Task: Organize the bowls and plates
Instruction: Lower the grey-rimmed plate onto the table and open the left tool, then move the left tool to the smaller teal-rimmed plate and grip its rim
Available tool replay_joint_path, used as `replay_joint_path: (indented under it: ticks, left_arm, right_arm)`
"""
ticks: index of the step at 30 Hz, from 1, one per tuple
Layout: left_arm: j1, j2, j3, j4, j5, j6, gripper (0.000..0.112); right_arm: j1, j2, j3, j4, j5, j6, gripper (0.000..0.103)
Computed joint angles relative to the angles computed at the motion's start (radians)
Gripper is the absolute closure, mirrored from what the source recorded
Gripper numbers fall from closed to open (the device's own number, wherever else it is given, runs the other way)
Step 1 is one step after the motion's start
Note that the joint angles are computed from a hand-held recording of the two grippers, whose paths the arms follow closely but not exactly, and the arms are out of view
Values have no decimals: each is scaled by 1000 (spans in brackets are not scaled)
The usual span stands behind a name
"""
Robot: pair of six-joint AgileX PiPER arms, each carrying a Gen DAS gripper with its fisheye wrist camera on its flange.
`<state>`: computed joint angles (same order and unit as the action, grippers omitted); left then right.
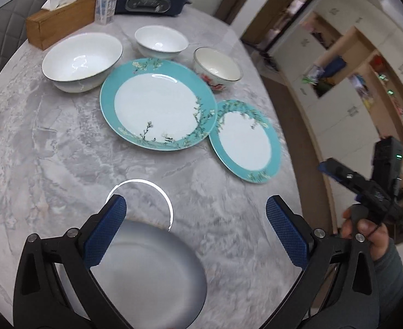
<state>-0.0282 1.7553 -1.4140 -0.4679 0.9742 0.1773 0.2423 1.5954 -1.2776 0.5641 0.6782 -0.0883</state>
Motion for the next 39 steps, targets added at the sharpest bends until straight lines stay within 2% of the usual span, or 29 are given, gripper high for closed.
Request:
replay_joint_path:
  ticks: [4, 7, 11, 17, 24, 29, 31, 33, 37, 39]
  left_arm:
    - [-118, 132, -118, 108, -40, -179, 10]
    - [-183, 211, -173, 176, -81, -235, 10]
    - [-200, 312, -246, 140, -80, -253, 10]
    - [-207, 432, -353, 123, -57, -282, 11]
    - [-196, 529, -443, 77, -2, -299, 32]
    - [-196, 573, -489, 76, 6, -312, 32]
    - [-192, 593, -509, 73, 10, -320, 41]
    - [-186, 603, -521, 63, 3, -315, 43]
    - [-184, 631, -571, 60, 32, -324, 58]
    - [-187, 644, -593, 63, 43, -330, 61]
  right_arm:
    - [-164, 161, -171, 164, 162, -285, 8]
    - [-232, 282, -280, 219, 252, -380, 16]
    - [-278, 429, -416, 243, 334, -423, 28]
    - [-300, 542, -503, 270, 377, -451, 29]
    - [-323, 629, -594, 307, 424, -483, 29]
    - [-331, 678, -658, 317, 471, -495, 29]
    - [-329, 699, -688, 311, 495, -494, 29]
    - [-327, 715, -710, 298, 501, -487, 30]
    - [-338, 731, -722, 314, 507, -493, 34]
    - [-341, 739, -734, 315, 516, -495, 35]
